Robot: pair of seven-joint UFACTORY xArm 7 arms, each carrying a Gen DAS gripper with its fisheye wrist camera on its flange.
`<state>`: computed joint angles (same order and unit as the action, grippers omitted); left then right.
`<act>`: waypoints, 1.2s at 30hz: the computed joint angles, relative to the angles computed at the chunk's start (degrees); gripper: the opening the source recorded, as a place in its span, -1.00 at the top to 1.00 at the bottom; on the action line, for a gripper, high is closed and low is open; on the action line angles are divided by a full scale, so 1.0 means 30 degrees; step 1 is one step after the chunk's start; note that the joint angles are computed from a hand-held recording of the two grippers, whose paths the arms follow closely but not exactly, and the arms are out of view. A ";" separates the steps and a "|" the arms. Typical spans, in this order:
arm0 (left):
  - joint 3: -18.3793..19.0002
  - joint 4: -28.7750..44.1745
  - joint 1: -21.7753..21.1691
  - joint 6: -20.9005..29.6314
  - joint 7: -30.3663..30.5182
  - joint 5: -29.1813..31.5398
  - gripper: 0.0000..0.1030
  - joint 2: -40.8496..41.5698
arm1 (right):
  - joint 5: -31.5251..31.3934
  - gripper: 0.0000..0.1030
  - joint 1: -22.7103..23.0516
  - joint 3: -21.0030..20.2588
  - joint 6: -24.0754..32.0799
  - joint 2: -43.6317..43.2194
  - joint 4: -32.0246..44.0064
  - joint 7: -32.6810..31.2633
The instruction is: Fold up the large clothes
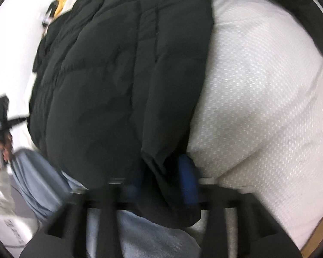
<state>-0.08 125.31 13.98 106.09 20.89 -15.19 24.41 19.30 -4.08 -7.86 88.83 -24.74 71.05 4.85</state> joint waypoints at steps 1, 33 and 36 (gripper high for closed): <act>0.0005 0.0258 -0.0047 0.0125 -0.0066 0.0091 0.55 0.0192 | 0.0153 -0.49 -0.0062 -0.0113 -0.0176 0.0013 -0.0022 0.0028; -0.0465 -0.0305 0.0503 0.0649 0.0915 -0.2309 0.83 -0.0524 | -0.0473 0.86 0.1432 0.1327 0.1156 -0.0293 0.0388 -0.2005; -0.0414 0.0495 -0.0032 0.0515 0.0181 -0.1878 0.72 -0.0213 | -0.0375 0.74 0.1294 0.1104 0.0808 -0.0114 0.0301 -0.1551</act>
<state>-1.32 126.80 13.88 107.64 21.43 -20.83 23.78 18.17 -0.20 -4.55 91.25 -25.08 71.96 0.19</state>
